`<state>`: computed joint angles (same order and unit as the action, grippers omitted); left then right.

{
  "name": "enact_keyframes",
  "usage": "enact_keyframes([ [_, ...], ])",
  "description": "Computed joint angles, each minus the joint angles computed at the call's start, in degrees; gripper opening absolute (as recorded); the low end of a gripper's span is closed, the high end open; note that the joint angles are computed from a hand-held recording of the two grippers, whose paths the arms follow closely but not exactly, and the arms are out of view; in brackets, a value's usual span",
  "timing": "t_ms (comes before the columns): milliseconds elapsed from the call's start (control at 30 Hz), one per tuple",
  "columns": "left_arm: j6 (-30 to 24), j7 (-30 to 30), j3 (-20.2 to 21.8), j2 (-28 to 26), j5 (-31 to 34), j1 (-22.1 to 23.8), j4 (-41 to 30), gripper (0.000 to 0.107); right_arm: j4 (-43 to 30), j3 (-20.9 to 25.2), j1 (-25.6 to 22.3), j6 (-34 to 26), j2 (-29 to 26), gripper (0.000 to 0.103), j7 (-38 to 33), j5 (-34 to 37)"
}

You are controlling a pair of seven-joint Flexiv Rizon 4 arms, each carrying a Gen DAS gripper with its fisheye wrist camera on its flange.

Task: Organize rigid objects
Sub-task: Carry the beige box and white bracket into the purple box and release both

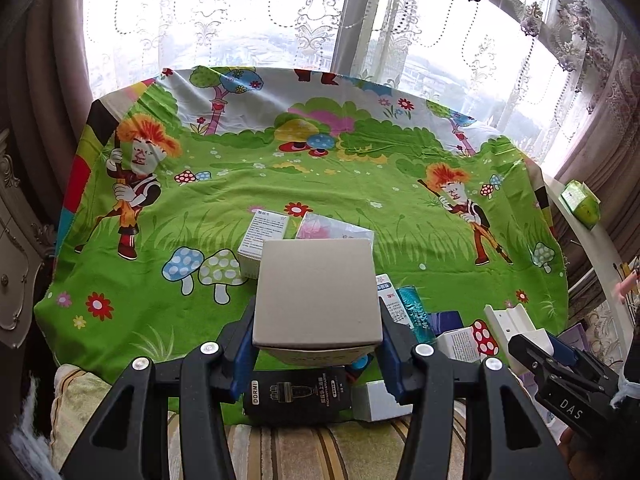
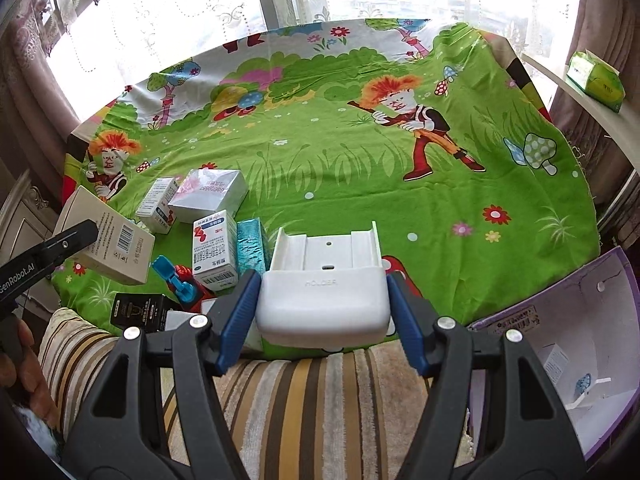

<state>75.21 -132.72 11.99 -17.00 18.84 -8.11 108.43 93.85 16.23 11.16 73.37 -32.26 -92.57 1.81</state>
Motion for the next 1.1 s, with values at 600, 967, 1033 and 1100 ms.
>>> enact_keyframes([
  [600,1.5,10.2,-6.1,-3.0,-6.5,-3.9,-4.5,0.052,3.1,-2.3,-9.9,1.2,3.3,0.068,-1.1,5.7],
  [967,1.7,25.3,-13.6,-8.7,-17.3,-5.4,-9.7,0.052,3.5,-4.6,-14.5,1.5,2.5,0.068,0.8,6.2],
  [1033,2.0,28.8,-15.5,-9.9,-19.7,-5.3,-10.5,0.052,3.5,-5.0,-15.1,1.4,2.2,0.068,1.1,6.2],
  [1100,2.2,32.3,-17.3,-11.2,-22.1,-5.1,-11.3,0.052,3.4,-5.4,-15.6,1.4,1.8,0.068,1.6,6.0],
])
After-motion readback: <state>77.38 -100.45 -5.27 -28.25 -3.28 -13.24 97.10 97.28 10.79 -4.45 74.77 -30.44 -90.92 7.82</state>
